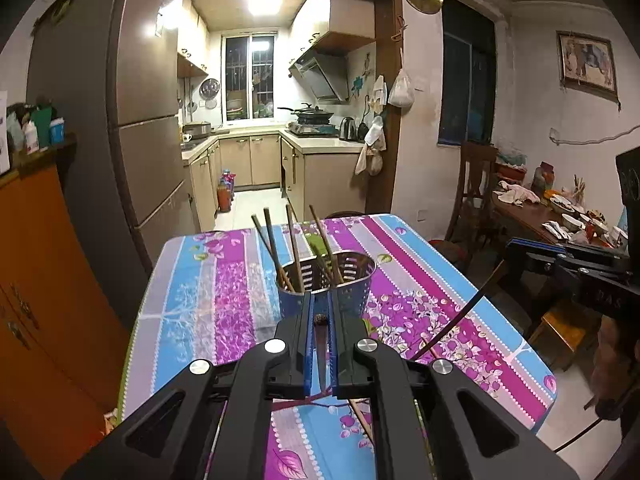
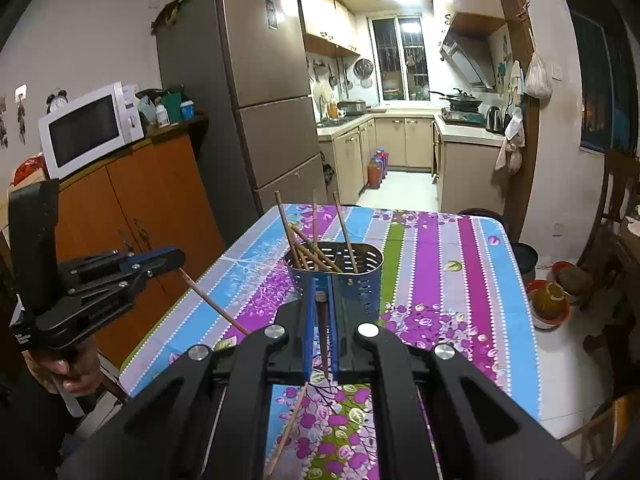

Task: Organize utensils
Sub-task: 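Carry the left tool's chopstick over the blue holder while the right tool carries its own, then lower both chopsticks into the holder and open both tools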

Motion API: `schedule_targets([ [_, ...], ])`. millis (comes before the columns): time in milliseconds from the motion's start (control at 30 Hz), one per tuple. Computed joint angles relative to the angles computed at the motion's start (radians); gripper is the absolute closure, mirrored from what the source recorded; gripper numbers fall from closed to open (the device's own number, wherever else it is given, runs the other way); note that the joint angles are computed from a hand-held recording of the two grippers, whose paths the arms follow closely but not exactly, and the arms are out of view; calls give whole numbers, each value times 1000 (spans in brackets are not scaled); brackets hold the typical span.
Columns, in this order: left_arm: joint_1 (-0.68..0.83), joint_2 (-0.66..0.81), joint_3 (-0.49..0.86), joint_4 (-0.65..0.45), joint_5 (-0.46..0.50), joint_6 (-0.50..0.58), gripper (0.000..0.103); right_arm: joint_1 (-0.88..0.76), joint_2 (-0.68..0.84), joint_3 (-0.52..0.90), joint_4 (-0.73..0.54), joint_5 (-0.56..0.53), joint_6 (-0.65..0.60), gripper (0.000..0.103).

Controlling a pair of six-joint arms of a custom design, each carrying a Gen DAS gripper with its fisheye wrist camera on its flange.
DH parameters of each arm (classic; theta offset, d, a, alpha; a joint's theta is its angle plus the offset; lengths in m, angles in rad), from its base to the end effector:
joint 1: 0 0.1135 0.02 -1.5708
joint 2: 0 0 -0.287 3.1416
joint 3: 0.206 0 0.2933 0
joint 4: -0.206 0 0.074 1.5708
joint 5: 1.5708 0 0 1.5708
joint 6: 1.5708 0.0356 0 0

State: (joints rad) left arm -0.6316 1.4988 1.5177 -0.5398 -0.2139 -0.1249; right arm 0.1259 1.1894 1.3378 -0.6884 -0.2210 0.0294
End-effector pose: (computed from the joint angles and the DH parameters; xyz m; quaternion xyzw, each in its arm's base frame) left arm 0.3109 -0.2180 0.4110 0.1639 0.8463 -0.0982 0.4972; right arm 0.2783 0.0431 0.4258 -0.0960 0.8612 0.1337 0.4810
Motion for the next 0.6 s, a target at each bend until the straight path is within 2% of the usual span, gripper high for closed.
schedule_targets([
  [167, -2, 34, 93, -63, -4, 11, 96, 1, 69, 133, -108, 35, -37, 98],
  [367, 14, 120, 306, -192, 16, 27, 96, -3, 160, 304, -224, 53, -56, 98],
  [600, 45, 344, 750, -396, 3, 50, 96, -26, 299, 559, -313, 64, -47, 98],
])
